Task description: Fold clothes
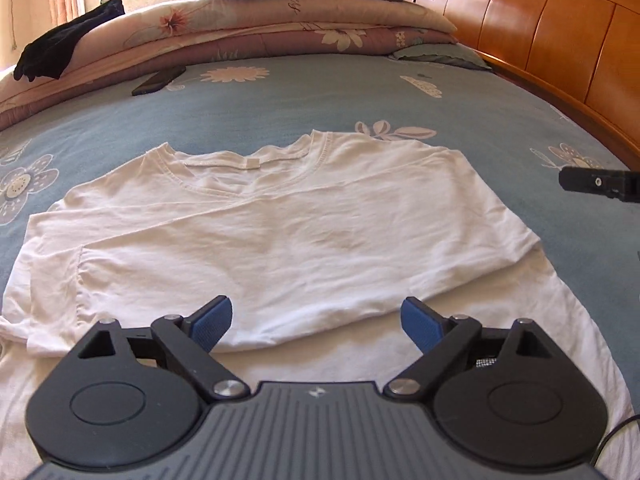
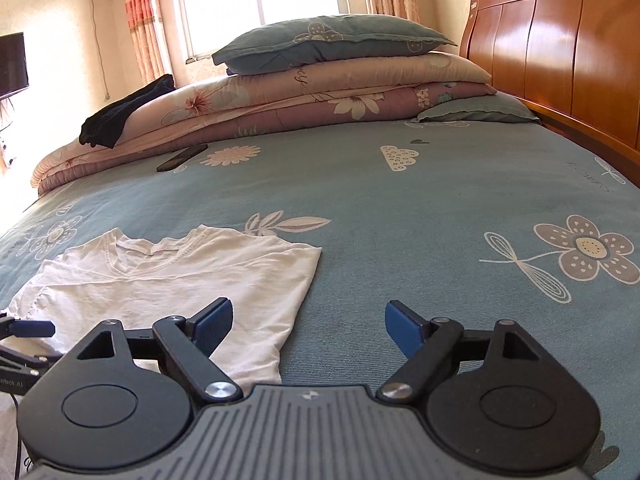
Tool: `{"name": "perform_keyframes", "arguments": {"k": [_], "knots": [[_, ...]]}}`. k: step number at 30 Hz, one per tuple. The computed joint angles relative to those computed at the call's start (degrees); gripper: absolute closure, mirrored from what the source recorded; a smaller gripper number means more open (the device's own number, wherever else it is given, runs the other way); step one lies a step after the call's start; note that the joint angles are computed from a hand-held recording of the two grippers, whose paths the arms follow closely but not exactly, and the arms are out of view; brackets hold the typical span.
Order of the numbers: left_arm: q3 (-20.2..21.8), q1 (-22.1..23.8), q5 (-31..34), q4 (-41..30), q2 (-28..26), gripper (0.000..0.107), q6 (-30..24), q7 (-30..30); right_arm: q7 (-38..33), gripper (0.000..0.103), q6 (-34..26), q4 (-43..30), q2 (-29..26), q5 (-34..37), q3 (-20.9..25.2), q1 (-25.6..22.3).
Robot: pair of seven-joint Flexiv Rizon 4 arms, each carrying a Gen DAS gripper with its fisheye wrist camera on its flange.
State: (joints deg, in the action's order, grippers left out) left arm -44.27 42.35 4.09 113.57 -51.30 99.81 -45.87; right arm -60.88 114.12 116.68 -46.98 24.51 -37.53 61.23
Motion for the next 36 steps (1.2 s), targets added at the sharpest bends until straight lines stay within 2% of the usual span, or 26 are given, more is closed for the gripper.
{"name": "perform_keyframes", "arguments": {"k": [2,5,7,8,10,12,13,15,18,19,23,26,28,32,34,36], "knots": [[-0.32,0.38,1.01,-2.00,-2.00,0.015,3.08,0.31,-0.47,0.016,-0.24,-0.77,-0.40,-0.93,0.79,-0.32],[2.69,-2.20,-1.05,-7.93,-3.73,0.015,-0.85,-0.37,-1.22,0.016,-1.00,-1.99,-1.77,-2.04,0.49,0.26],[7.20,-5.64,-5.75,-11.04,-3.25,0.015,-3.71,-1.78,-1.73,0.016,-1.46,-2.48,-2.56,-2.89,0.24,0.69],[6.91,-5.18,-6.70,-11.02,-3.63,0.015,-1.83,-2.82,-2.04,0.016,-1.50,-2.46,-3.04,-3.13,-0.17,1.15],[3.43,-1.75,-6.70,-10.82,-5.79,0.015,1.67,-4.39,-2.13,0.016,-2.14,-2.42,-3.71,-3.20,-1.21,2.25],[-2.20,3.52,-6.21,-9.51,-7.58,0.015,0.28,-6.90,-2.06,0.016,-1.41,-2.20,-3.46,-3.46,-0.61,2.10],[-5.69,6.88,-5.06,-8.73,-9.02,0.015,-1.35,-6.67,-2.00,0.016,-1.75,-2.14,-3.67,-3.06,-1.41,2.97],[-9.69,10.75,-2.25,-7.84,-11.81,0.015,-0.77,-4.80,-1.30,0.014,-2.93,-2.30,-4.53,-2.27,-3.63,5.13],[-12.15,13.48,3.01,-8.24,-16.22,0.014,6.31,-4.09,1.30,0.011,-7.52,-4.05,-6.03,-3.54,-7.48,8.06],[-12.17,14.15,5.50,-9.17,-17.12,0.013,7.67,-5.58,2.17,0.011,-9.71,-5.33,-5.96,-5.08,-8.02,8.21],[-5.86,11.26,2.36,-12.70,-13.70,0.012,12.03,-10.16,4.80,0.011,-20.04,-15.05,-5.60,-13.57,-6.29,5.19],[-1.07,9.22,-0.68,-14.42,-10.60,0.012,8.70,-14.06,6.70,0.005,-26.58,-25.13,-8.04,-19.21,-2.63,1.45],[1.28,8.10,-1.49,-15.67,-9.58,0.012,6.61,-16.20,8.27,0.005,-31.05,-30.76,-9.83,-22.18,-0.39,-0.21],[-0.13,9.77,0.19,-15.72,-9.79,0.012,2.19,-16.25,10.56,0.002,-31.82,-34.35,-11.76,-25.74,2.45,-0.53],[-1.56,11.03,0.46,-14.70,-9.71,0.012,0.26,-14.47,13.15,0.000,-36.20,-35.95,-13.11,-28.00,2.00,0.50],[-2.23,11.31,0.23,-14.09,-9.49,0.012,-0.78,-12.20,18.51,0.000,-36.97,-35.80,-14.86,-28.94,-1.15,3.18]]}}
